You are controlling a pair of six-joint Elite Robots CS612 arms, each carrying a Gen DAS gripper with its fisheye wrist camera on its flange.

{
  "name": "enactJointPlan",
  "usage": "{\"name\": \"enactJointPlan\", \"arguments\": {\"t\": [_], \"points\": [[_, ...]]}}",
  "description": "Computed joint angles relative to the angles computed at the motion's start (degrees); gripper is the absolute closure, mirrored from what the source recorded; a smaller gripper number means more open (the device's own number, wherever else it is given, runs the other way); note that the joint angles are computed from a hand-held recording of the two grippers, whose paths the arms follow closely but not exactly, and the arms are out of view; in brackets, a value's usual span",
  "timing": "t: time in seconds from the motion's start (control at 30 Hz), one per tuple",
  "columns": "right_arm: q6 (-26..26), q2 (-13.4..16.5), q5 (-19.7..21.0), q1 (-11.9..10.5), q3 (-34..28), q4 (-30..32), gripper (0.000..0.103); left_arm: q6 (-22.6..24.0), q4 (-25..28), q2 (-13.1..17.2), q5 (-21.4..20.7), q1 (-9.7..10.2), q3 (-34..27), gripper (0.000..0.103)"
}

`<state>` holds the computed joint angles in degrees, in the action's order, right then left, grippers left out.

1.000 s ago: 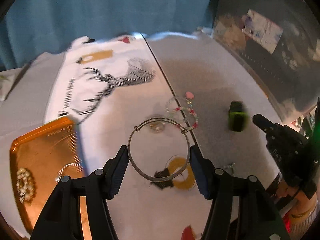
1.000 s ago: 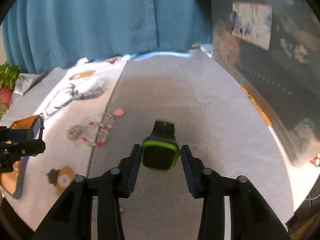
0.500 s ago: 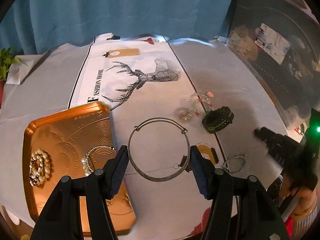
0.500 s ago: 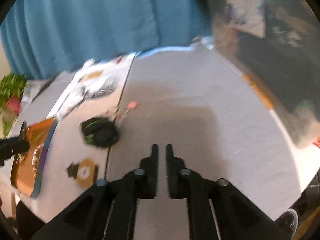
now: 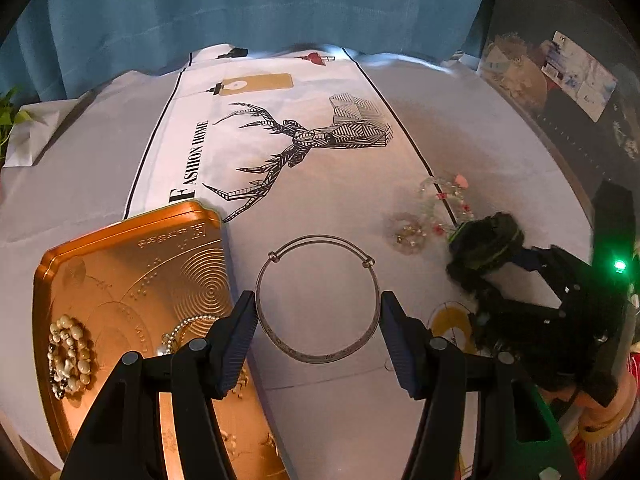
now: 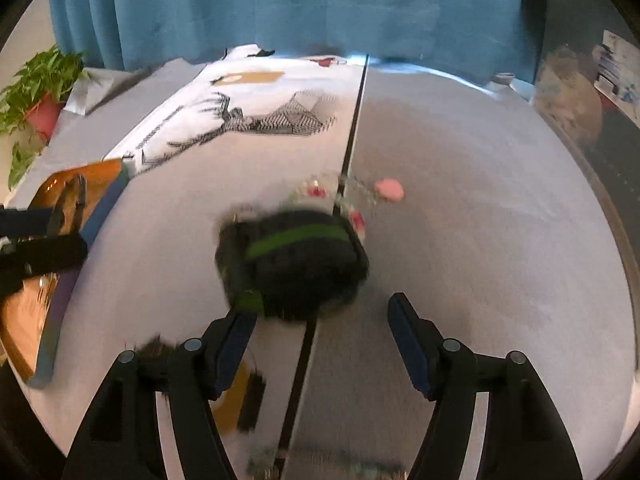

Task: Organize jewelry
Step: 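Carry the bangle and watch band over the copper tray with both tools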

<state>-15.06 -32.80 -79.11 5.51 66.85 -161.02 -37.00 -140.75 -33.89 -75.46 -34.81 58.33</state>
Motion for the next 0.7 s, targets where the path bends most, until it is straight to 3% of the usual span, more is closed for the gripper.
{"name": "enactJointPlan", "arguments": {"t": [0.03, 0.27, 0.7], "points": [[-0.16, 0.14, 1.37, -0.21, 0.01, -1.04, 0.049, 0.05, -0.15, 0.01, -0.19, 0.05, -0.01, 0.046], [4.07, -2.22, 1.4, -0.93, 4.64, -7.74, 0.049, 0.13, -3.72, -2.59, 0.77, -0.47, 3.86, 0.046], [9.98, -12.73, 1.87, -1.66, 20.5, -20.77, 0.049, -5.56, -6.09, -12.96, 9.53, -3.6, 17.66, 0.046]]}}
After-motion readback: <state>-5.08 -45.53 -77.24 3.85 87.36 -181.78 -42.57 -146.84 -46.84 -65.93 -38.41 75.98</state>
